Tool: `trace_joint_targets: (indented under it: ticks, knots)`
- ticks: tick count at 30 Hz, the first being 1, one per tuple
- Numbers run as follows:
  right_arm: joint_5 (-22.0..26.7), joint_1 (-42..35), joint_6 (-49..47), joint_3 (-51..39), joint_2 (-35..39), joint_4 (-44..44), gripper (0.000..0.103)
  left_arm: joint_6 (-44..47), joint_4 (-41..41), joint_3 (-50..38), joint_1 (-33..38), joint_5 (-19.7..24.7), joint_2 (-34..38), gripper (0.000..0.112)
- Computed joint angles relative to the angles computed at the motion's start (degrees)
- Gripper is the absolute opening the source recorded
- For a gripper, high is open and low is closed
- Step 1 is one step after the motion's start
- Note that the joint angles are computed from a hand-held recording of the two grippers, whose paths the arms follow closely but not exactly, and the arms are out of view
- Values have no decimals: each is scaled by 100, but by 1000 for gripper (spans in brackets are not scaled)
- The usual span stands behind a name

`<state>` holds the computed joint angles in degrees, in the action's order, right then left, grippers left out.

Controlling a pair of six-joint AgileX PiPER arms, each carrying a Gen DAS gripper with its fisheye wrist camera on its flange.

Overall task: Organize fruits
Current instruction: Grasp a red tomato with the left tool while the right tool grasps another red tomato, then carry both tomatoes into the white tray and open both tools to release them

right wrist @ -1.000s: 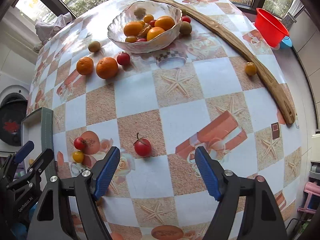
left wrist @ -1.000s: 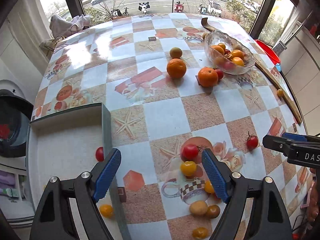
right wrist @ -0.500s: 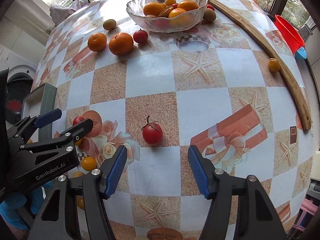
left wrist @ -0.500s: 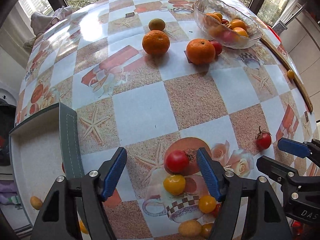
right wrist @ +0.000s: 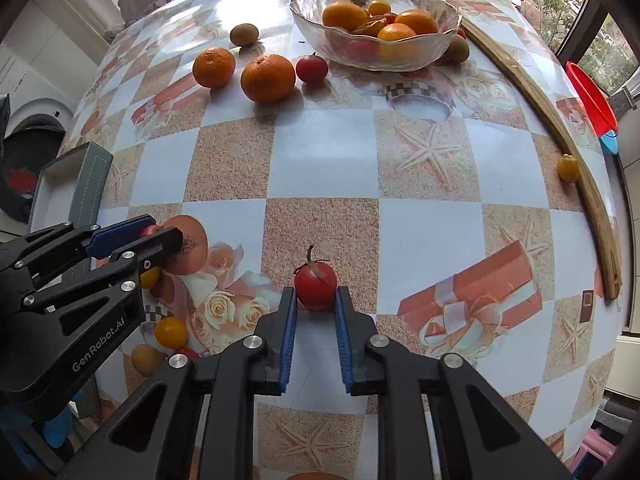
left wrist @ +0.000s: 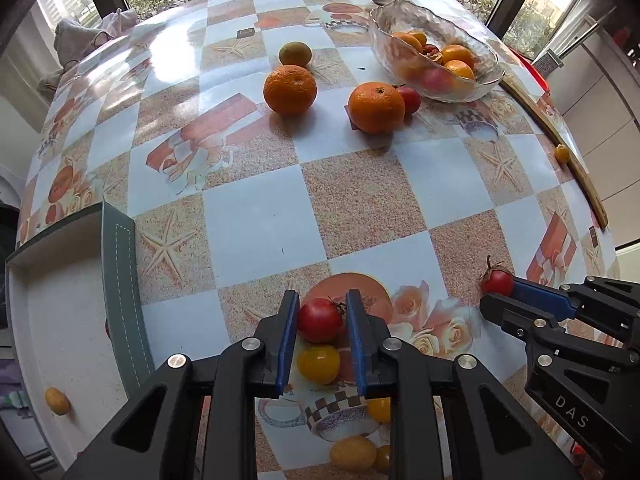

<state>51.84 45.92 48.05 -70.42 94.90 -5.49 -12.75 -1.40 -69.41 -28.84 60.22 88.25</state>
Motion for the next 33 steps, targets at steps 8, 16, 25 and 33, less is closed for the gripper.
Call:
trace_joint_targets:
  ticks: [8,16,25,33]
  knots:
    - [-222,-135,-56,264,-440,357,20,231,-201,-16,575,182,-604,25]
    - [-27,28,-77,-150,-400,363,20,486,-217,67,1270,395,-1116,25]
    - [313,434,-359,-1530,420,368,20,933,-168,441,2465,516,-1707,25]
    - [894,806,-730,-3425,1597,438,20,1671,-318,672,3802,323,-1829,25]
